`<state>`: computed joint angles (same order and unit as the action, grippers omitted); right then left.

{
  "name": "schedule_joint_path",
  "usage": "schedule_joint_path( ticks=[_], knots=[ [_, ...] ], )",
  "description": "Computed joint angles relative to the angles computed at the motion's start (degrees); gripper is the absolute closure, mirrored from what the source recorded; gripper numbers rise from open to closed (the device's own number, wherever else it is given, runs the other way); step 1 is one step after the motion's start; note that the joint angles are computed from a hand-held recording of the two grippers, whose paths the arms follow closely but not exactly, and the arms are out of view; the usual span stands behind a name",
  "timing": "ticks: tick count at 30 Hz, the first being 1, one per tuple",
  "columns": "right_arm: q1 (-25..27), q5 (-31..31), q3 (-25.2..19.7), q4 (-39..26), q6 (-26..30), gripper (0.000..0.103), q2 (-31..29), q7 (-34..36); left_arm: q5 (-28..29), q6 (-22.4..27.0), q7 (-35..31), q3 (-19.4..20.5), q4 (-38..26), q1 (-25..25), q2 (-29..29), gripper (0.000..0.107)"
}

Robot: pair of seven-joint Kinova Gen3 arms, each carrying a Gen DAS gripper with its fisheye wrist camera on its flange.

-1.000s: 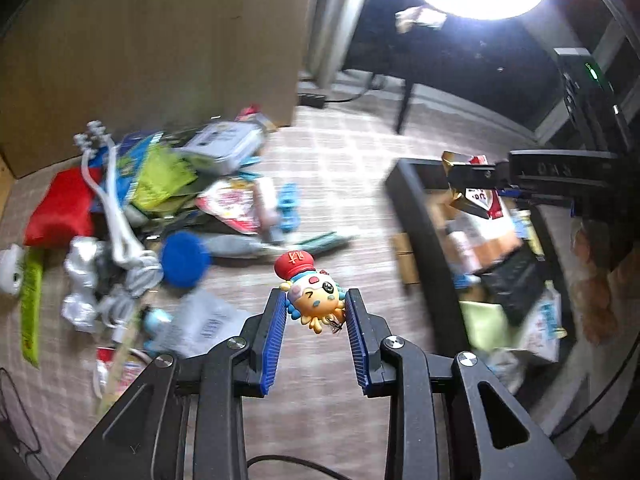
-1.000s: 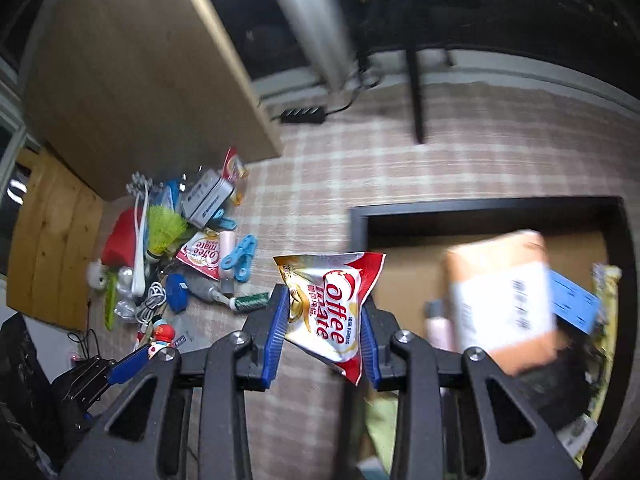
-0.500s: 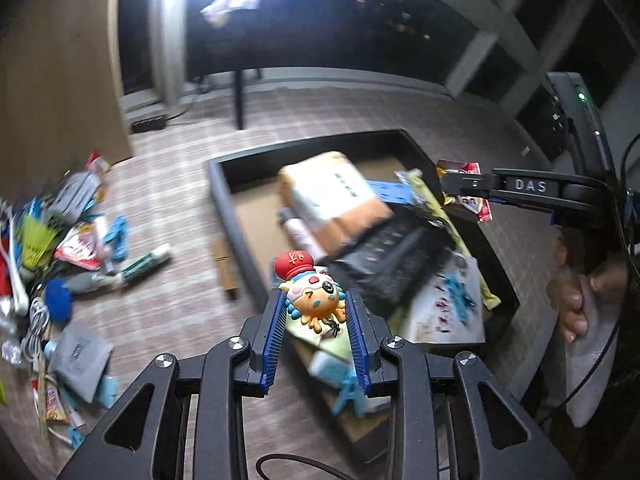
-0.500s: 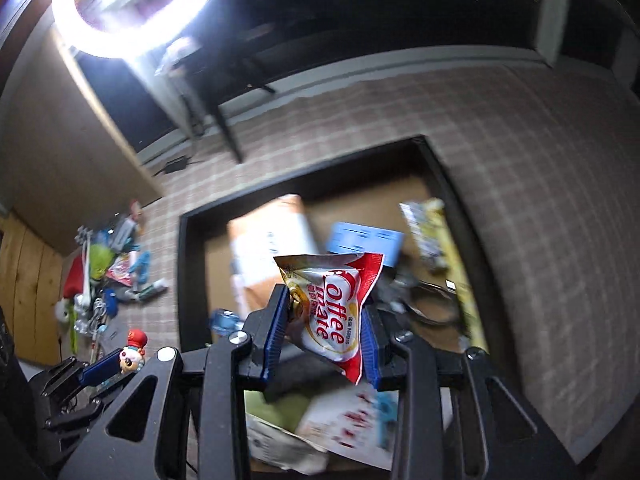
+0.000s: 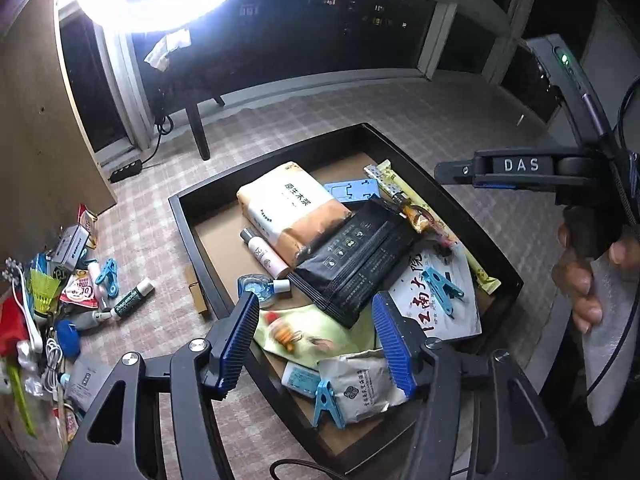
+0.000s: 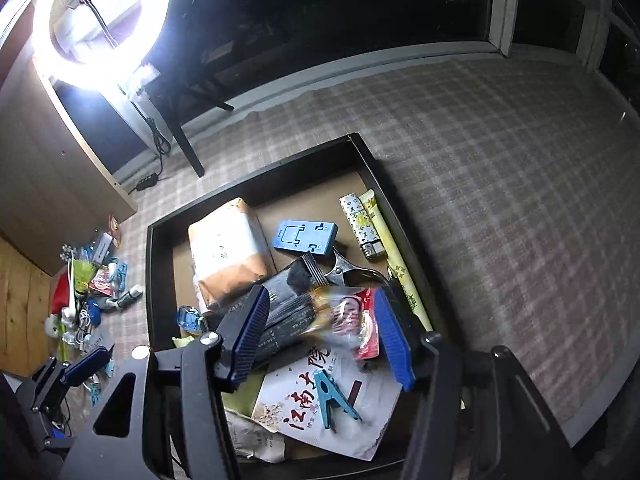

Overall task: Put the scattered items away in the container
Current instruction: 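Carry the sachet with the right tool while the left carries the keychain, release into tray, then move both open tools back over the pile of items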

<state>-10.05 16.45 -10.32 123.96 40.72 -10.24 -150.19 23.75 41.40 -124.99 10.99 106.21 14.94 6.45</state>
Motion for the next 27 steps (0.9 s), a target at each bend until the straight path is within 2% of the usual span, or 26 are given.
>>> schedule_joint_path(
  ticks=[13,20,27],
  knots=[
    [-2.6,2.0,-2.8,-0.7,0.0,0.049,0.4,-2.1,0.2,-1.5,-0.4,-0.7,1.7,-0.3,-1.8,0.051],
    [-5.1,2.5,-3.2,-1.2,-2.0,0.049,2.4,-1.5,0.0,-1.6,-0.5,-2.2,2.1,-2.6,-1.3,0.051],
    [-8.6,3.0,-3.2,-2.9,-4.6,0.049,5.8,0.6,-1.7,-2.7,-0.6,-4.7,2.8,-7.3,0.9,0.051]
  ],
)
